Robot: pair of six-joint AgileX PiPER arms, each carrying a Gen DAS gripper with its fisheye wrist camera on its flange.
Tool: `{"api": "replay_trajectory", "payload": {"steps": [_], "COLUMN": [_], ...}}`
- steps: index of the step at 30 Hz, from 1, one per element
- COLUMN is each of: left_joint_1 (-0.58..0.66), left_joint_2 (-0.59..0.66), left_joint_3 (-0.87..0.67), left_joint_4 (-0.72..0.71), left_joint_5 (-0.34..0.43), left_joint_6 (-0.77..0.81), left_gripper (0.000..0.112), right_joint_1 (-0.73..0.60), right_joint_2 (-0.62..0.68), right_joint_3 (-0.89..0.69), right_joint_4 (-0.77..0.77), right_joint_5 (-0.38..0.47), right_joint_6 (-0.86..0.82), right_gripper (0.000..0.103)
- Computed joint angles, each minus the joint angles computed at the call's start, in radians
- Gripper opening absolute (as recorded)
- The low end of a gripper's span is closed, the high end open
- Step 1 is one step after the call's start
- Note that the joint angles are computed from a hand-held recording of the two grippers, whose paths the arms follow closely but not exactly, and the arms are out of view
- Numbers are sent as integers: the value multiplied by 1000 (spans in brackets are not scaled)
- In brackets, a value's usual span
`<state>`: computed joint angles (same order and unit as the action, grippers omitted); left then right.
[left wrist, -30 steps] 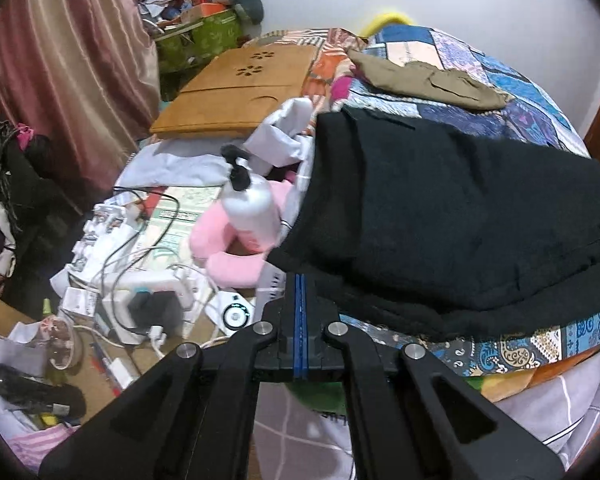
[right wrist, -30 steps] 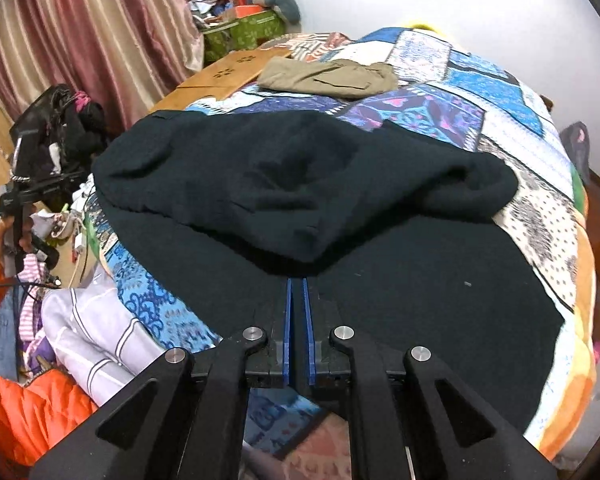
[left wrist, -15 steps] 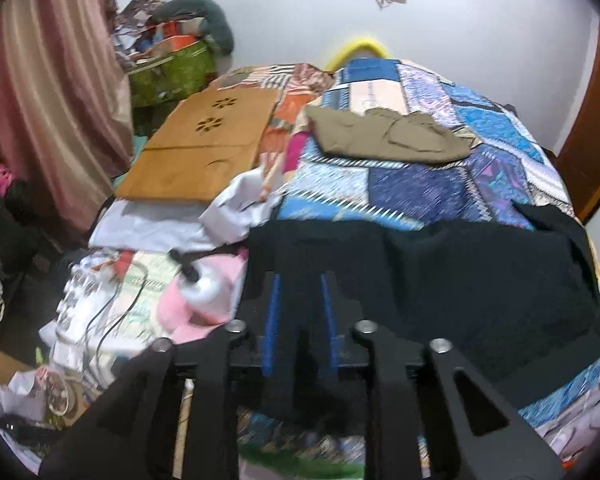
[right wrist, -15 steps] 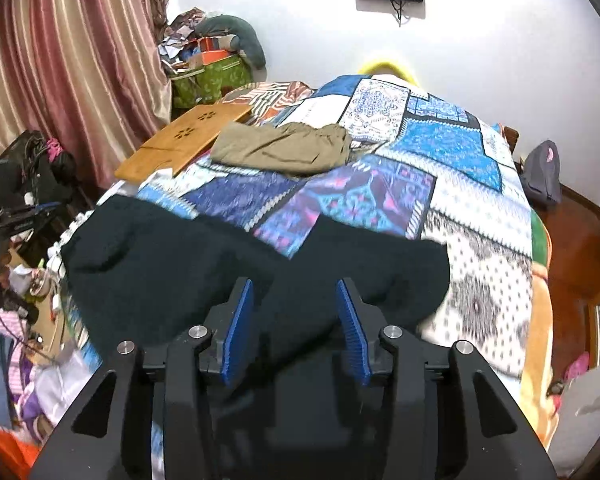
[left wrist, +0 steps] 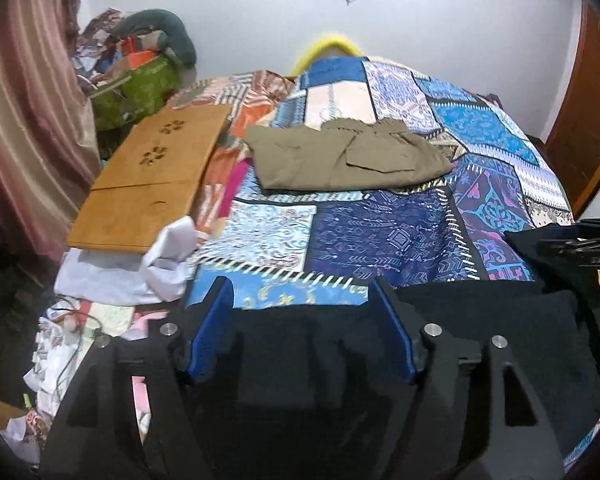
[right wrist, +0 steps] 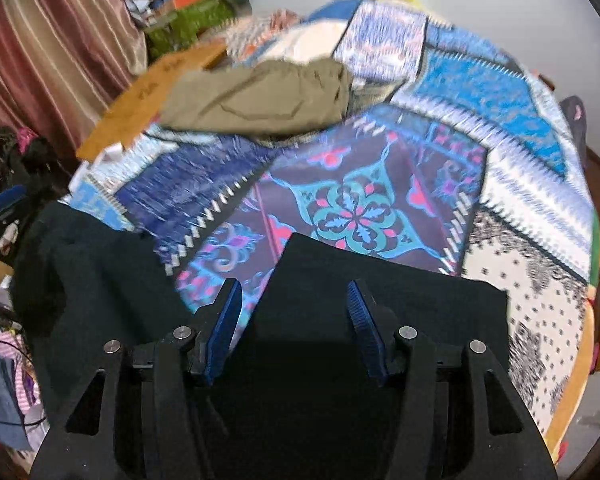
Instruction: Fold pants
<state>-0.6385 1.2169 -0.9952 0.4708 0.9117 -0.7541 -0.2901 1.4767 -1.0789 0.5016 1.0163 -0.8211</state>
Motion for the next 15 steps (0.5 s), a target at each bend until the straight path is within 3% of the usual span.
{"api": "replay_trajectory", "payload": {"steps": [5, 8, 13, 15], "left_joint_1": [38, 44, 26, 15], "left_joint_2": [105, 133, 142, 129], "left_joint_3": [5, 17, 29, 30], "left_joint_4": [-33, -47, -42, -50], "left_joint_5": [-91, -126, -140, -132], "left_joint_6": [25, 31, 13, 14], "left_gripper": [71, 71, 71, 71], "right_joint_1": [66, 44, 21, 24], "right_joint_2": [129, 173, 165, 159], "right_joint_3": [-53, -87, -69, -72], "right_joint_4": [-59, -24, -9, -13], "right_joint_5": [-8, 23, 3, -3], "right_joint_6": [38, 10, -16, -8], "right_gripper": [54, 48, 13, 9]}}
